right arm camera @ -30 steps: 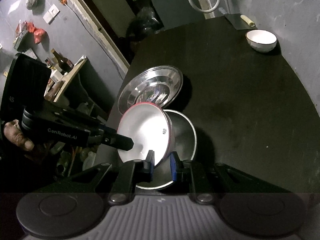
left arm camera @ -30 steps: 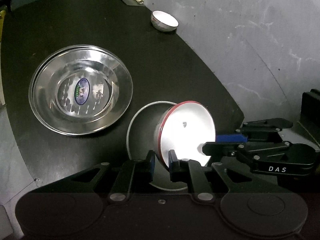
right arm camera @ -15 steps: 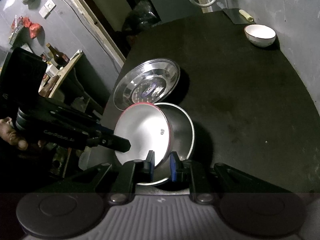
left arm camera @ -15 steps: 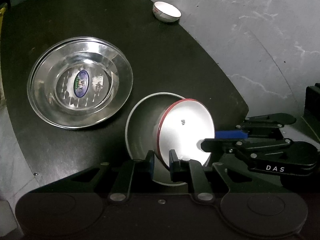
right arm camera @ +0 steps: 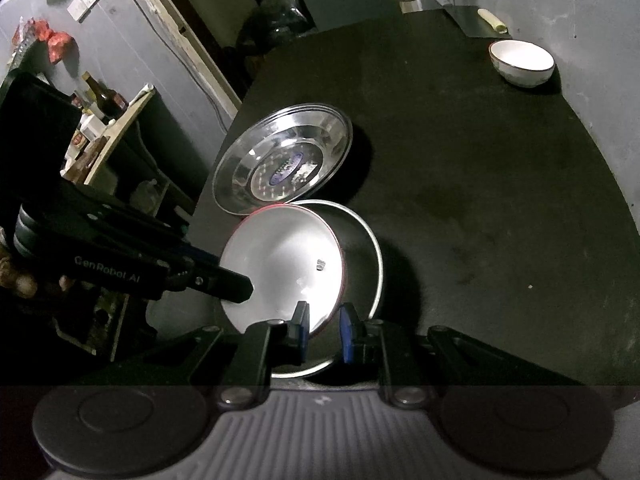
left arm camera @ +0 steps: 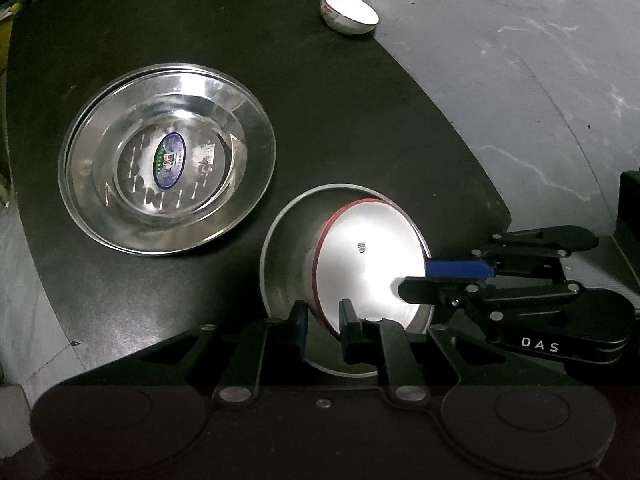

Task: Organize plates and bowls
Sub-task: 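Lower the white bowl into the small steel bowl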

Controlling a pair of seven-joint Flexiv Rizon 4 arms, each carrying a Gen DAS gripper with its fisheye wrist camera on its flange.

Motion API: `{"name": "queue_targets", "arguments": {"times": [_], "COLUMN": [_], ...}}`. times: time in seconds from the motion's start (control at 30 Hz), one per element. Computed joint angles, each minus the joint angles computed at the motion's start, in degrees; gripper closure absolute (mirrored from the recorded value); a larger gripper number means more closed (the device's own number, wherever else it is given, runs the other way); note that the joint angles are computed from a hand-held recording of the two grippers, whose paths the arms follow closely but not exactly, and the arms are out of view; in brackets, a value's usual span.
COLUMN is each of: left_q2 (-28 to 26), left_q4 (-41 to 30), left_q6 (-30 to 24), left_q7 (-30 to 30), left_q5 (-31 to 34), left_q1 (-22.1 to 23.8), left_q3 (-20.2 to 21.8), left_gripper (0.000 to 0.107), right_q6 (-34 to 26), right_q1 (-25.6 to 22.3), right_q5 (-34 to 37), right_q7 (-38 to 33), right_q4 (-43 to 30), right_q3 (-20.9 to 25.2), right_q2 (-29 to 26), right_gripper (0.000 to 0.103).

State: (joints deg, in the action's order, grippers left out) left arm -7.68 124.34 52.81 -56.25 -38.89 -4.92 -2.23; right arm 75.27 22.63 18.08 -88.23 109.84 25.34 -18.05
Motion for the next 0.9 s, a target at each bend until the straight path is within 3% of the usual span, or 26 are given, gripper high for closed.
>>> {"name": "queue_targets", "arguments": {"times": [0.13, 0.47, 0.6, 0.9], "left_q2": [-0.26, -0.22, 0.34, 1.35], "left_q4": [-0.45, -0.97, -1.04, -1.68], "left_q6": [-0.45, -0.28, -0.19, 1.20], "left_q7": [-1.04, -2.87, -2.77, -3.39], "left_q5": [1.12, 3.76, 4.31, 5.15], "left_q1": [0.02, -0.02, -0.06, -0.31], "left_q3": [0.09, 0.19, 0.23, 0.40], "left_gripper": [0.088, 0.086, 0.077, 0.073], "right_q6": [-1.97, -2.98, -2.42, 0.07], "right_q1": [1.78, 1.08, 1.09, 0.45], "right_q5": [-3.33, -3.75, -3.78, -2.96], "right_q7": [2.84, 2.27, 2.22, 1.74], "right_q4": [-0.04, -0.66, -0.53, 0.21], "right_q3": [-2.19, -1.87, -1.98, -1.81], "right_q2": [0.13, -0.18, -0.15, 0.48], "right_gripper": [0.085, 0.085, 0.083, 0.082]}}
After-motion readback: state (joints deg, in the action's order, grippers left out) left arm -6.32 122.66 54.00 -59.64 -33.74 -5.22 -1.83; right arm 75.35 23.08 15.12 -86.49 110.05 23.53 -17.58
